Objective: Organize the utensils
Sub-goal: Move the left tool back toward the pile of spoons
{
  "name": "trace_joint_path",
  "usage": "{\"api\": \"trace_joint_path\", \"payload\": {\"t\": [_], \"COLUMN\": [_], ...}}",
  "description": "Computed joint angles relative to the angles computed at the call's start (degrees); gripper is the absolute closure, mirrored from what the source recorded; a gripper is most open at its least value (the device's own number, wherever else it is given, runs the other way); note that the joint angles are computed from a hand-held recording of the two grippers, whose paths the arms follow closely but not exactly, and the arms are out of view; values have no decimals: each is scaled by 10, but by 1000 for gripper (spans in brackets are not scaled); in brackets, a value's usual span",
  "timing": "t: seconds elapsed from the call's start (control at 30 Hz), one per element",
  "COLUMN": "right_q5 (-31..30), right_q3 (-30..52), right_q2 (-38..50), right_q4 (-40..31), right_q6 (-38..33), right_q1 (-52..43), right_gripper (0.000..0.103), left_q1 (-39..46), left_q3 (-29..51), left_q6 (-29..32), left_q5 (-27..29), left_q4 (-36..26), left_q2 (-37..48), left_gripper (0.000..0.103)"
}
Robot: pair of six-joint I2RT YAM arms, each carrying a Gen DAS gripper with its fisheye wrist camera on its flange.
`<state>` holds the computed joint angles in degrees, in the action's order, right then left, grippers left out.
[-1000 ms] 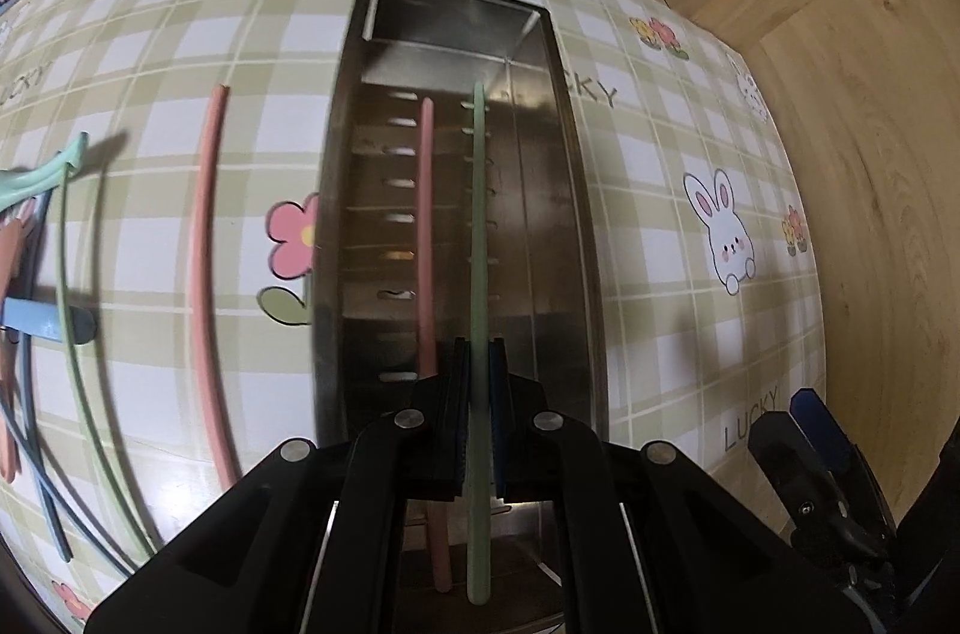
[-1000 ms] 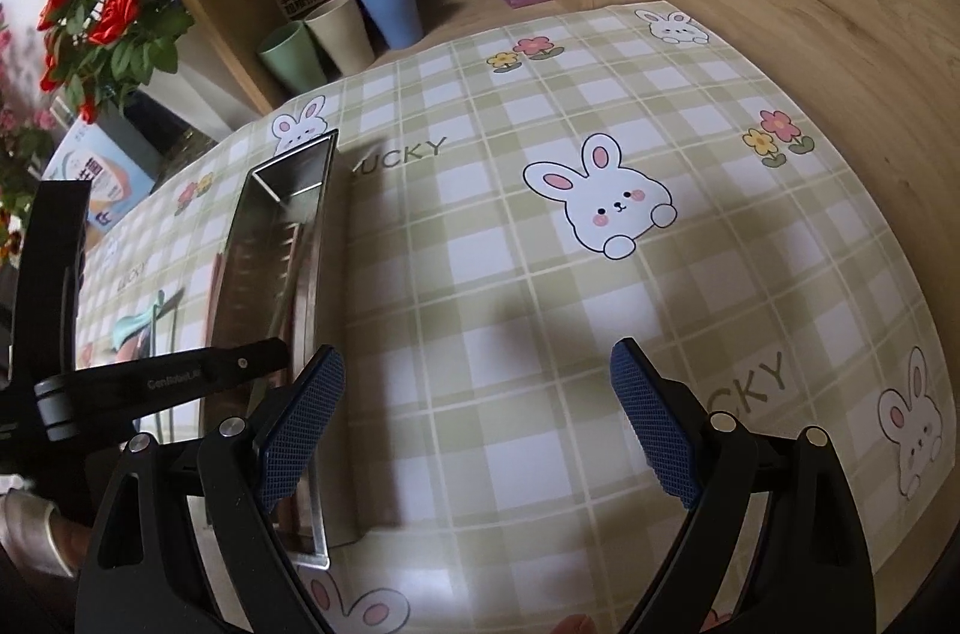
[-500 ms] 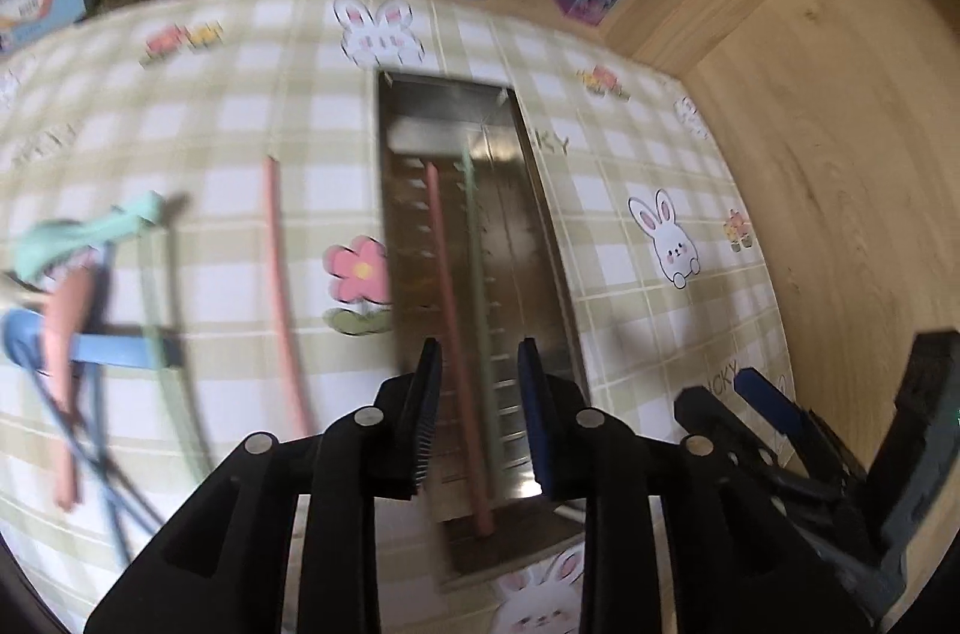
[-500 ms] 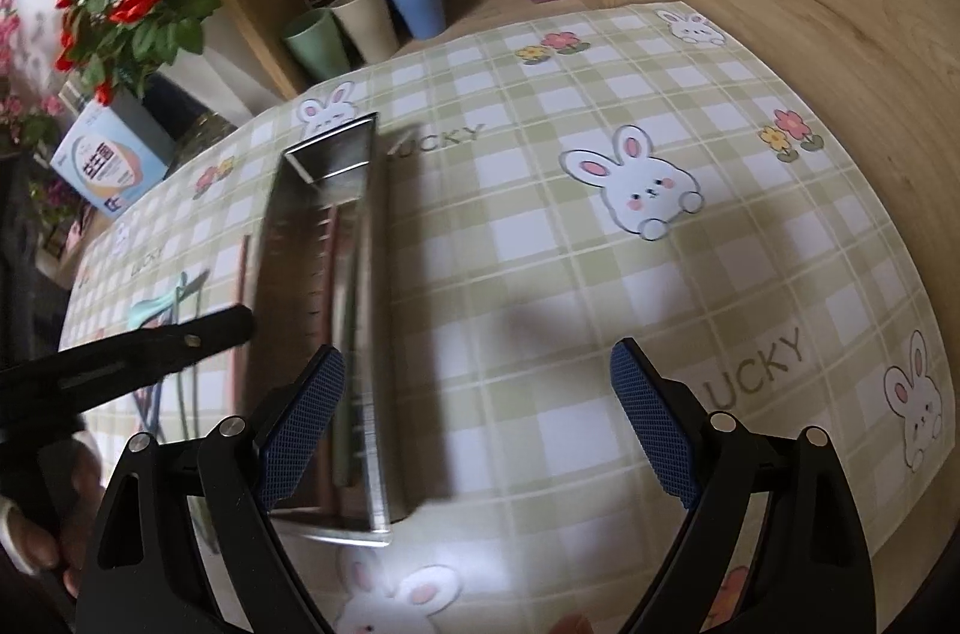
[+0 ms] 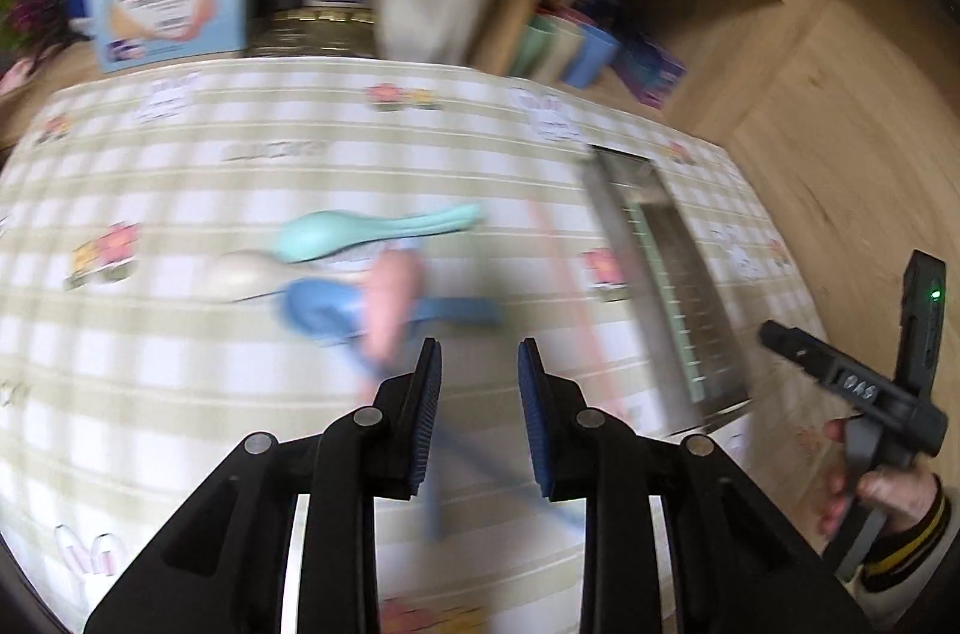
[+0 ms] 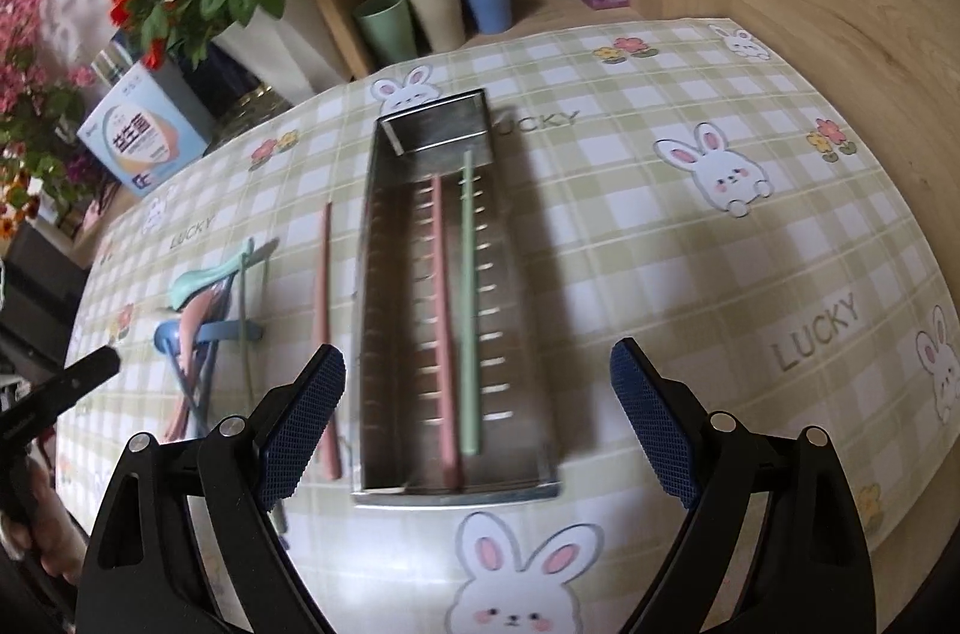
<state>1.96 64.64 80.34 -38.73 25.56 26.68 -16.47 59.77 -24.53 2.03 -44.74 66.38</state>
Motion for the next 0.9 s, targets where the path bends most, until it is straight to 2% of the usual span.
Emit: {"api": "trace_joint_path", "payload": {"t": [0.17, 0.3, 0.47, 0.57, 0.73, 0.9], "right_q5": [10, 15, 23, 20, 11, 0], "right_q3": [5, 15, 19, 11, 0, -3], "right_q2": [16, 29, 27, 17, 7, 11], "right_q4": [7, 4, 0, 0, 4, 10], "right_q6": [9, 11, 7, 6, 4, 5], "right_q1": [44, 63, 67, 58, 45, 41], "right_gripper": [16, 16, 16, 16, 16, 16], "left_q1": [84, 50, -31, -69, -69, -21], "left_q3": [-68, -93, -97, -86, -93, -106], "left_q6": [-9, -60, -115, -135, -151, -153], "left_q5": [76, 93, 92, 68, 55, 68], "left_q4": [-14, 1, 39, 41, 44, 34], "left_q2": [-61, -62, -13, 27, 33, 7], "left_gripper": [78, 78, 77, 77, 77, 77]}}
